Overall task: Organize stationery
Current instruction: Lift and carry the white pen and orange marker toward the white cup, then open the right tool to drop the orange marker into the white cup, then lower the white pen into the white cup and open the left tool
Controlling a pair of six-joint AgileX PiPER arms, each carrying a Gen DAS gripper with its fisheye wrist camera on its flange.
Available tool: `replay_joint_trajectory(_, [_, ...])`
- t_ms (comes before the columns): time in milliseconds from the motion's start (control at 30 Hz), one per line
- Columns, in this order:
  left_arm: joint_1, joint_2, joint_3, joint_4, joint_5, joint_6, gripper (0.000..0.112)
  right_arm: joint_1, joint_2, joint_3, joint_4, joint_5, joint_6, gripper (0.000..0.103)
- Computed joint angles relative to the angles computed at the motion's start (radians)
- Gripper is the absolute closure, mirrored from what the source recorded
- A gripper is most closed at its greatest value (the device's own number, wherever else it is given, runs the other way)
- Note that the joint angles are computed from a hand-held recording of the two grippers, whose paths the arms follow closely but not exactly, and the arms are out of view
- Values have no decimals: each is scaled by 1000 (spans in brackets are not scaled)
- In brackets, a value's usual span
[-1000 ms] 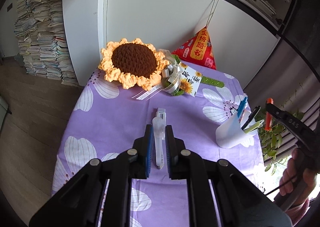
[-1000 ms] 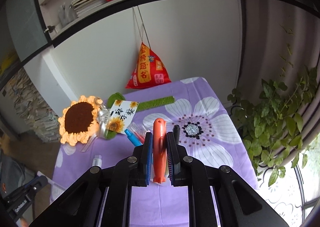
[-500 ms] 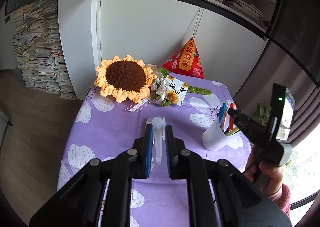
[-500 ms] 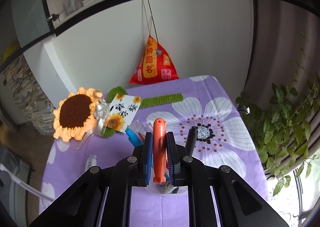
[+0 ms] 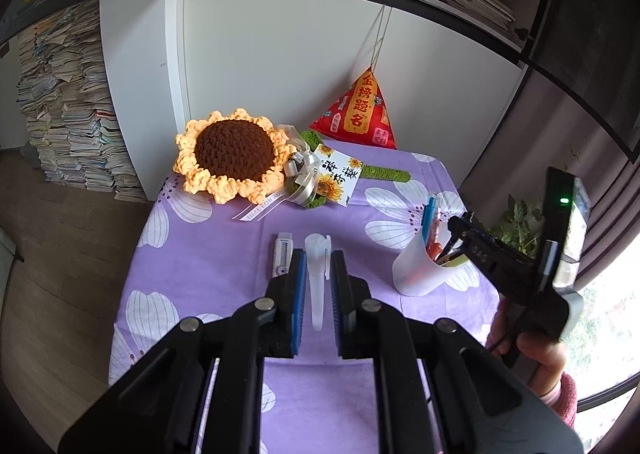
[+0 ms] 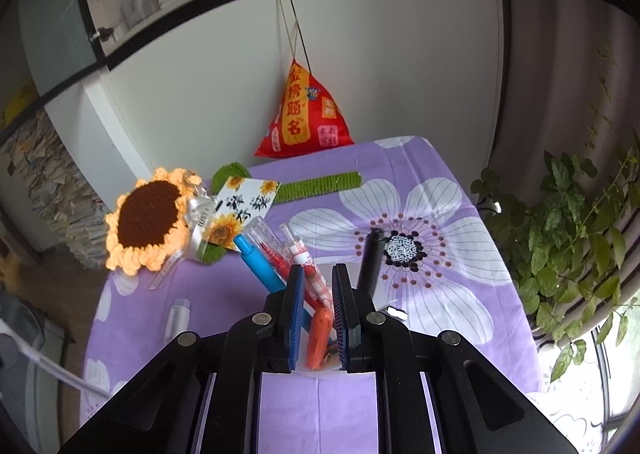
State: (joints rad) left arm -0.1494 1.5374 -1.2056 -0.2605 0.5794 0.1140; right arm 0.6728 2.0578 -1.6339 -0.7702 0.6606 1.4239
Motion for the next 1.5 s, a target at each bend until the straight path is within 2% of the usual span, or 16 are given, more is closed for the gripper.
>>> replay_joint_trajectory(233, [-68, 30, -71, 21, 25, -23, 102, 35, -189, 250, -228, -33, 270, 89])
replay_joint_trajectory(700, [-234, 168, -367, 128, 113, -137, 102, 41, -362, 546, -338, -49, 453, 87])
replay_joint_trajectory(933, [-307, 278, -519, 197, 144, -196, 102, 27, -402, 618, -350, -86, 490, 87])
replay_joint_trajectory(1067, [-344, 341, -579, 255, 137, -235, 102, 40, -406, 640, -361, -72, 494, 87])
replay_joint_trajectory(1167, [-354, 390, -628, 257, 161, -237, 102, 34, -411, 654, -363, -83, 497, 87])
replay_joint_trajectory(1500, [-370, 485, -671, 280, 173, -239, 102, 17, -406, 660, -354, -114, 486, 87])
